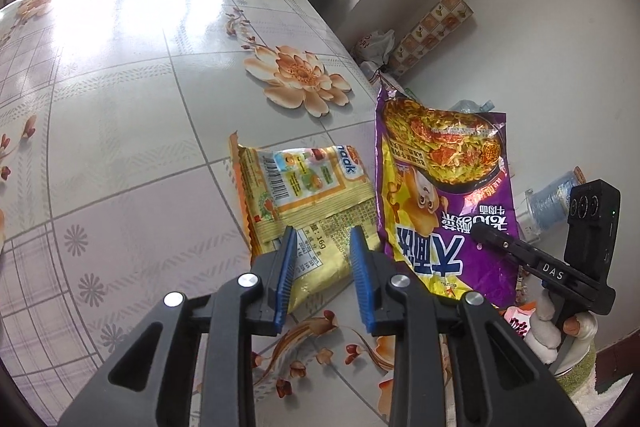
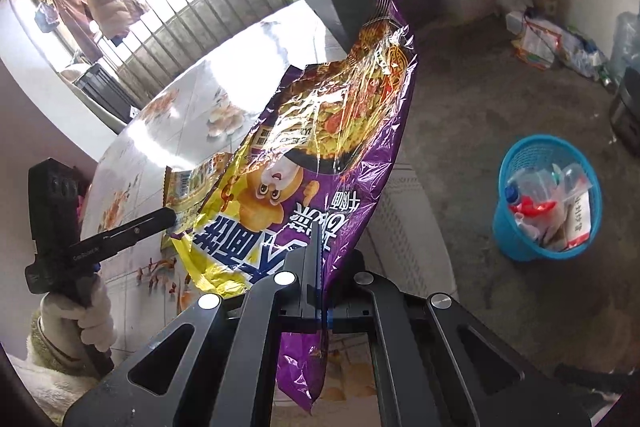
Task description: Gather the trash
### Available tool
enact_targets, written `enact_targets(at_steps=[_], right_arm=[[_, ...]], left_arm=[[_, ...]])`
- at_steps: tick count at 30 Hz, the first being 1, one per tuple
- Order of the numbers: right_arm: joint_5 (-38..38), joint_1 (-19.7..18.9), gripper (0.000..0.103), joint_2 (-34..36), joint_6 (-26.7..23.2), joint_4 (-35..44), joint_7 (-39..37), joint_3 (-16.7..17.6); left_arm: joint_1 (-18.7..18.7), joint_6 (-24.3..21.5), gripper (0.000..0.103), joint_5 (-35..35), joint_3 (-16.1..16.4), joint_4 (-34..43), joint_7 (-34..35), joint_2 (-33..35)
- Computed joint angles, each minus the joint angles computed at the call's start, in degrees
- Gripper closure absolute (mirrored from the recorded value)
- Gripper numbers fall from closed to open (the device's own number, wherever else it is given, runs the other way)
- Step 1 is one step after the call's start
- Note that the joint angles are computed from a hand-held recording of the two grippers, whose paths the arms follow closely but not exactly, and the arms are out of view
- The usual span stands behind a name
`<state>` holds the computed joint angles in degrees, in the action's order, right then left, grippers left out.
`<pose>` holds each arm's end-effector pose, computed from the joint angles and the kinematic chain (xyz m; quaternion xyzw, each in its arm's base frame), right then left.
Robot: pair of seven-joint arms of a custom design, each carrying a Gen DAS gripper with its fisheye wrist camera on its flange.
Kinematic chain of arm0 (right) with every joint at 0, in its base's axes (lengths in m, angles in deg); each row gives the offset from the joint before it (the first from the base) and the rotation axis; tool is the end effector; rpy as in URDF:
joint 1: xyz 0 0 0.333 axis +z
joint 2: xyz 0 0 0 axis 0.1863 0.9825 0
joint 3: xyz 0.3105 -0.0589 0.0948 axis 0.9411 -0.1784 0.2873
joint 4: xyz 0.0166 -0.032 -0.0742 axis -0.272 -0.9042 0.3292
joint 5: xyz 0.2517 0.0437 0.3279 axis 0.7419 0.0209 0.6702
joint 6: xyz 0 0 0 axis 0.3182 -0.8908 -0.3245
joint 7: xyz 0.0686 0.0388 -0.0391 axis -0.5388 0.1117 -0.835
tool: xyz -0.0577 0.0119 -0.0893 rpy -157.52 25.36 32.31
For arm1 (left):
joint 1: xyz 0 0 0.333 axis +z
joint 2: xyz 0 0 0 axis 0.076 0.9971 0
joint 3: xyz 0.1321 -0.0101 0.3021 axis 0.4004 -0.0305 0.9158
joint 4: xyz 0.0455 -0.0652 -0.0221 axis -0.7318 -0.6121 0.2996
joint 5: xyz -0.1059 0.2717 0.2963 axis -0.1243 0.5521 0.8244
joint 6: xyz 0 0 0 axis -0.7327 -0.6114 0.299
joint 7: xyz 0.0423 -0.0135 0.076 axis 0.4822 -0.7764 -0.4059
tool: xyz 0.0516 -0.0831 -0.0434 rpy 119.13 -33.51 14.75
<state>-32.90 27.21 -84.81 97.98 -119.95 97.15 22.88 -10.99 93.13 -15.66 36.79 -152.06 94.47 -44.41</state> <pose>0.4987 0.1995 0.7817 -0.7346 0.5930 -0.0218 0.3292 0.4310 -0.2543 0.7672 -0.6916 0.6181 -0.3734 0.0130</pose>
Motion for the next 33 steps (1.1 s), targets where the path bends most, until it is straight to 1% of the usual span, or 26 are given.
enact_targets(at_steps=[5, 7, 9, 11, 13, 17, 19, 24, 27, 30, 33], right_arm=[[-0.6, 0.2, 0.103, 0.5, 0.3, 0.9, -0.2, 0.4], [-2.1, 0.3, 0.103, 0.8, 0.2, 1.0, -1.0, 0.8], [-3.8, 0.5, 0.103, 1.2, -0.2, 1.4, -1.5, 1.3], [-5.0, 0.8, 0.103, 1.6, -0.5, 1.8, -2.1, 1.6], [-5.3, 1.1, 0.103, 2.0, -0.8, 2.1, -2.6, 1.7], [-5.1, 1.1, 0.103, 2.6, -1.5, 2.8, -3.2, 1.4], [-5.1, 1.0, 0.103, 2.8, -1.7, 3.1, -3.2, 1.4], [-5.2, 1.1, 0.103, 2.9, -2.0, 3.2, -2.7, 1.6], [-5.4, 1.2, 0.103, 2.9, -1.8, 3.1, -2.4, 1.8], [-5.2, 1.3, 0.103, 2.9, -1.8, 3.2, -2.4, 1.7], [-5.1, 1.3, 0.103, 2.7, -1.5, 2.9, -2.3, 1.7]], left_arm=[[0.6, 3.6, 0.077, 0.4, 0.3, -2.2, -0.5, -2.8], [1.3, 4.0, 0.077, 1.5, 0.2, -2.6, -1.9, -3.6], [2.0, 3.7, 0.073, 2.3, 0.2, -2.5, -3.5, -3.8], [2.4, 2.1, 0.069, 3.1, 0.0, -1.4, -5.2, -3.2], [2.3, 0.7, 0.069, 3.0, 0.4, -0.2, -5.2, -2.0], [3.1, -2.7, 0.069, 4.1, 0.1, 2.6, -7.6, 0.4], [3.3, -3.5, 0.069, 5.2, -0.2, 4.1, -8.2, 1.6], [3.8, -9.0, 0.069, 12.0, -2.3, 9.2, -8.6, 4.8], [4.0, -13.5, 0.069, 17.3, -3.6, 12.7, -9.7, 6.8], [3.5, -13.6, 0.069, 18.4, -3.2, 12.0, -8.6, 6.4], [3.2, -14.2, 0.07, 20.4, -3.7, 12.4, -8.2, 6.8]])
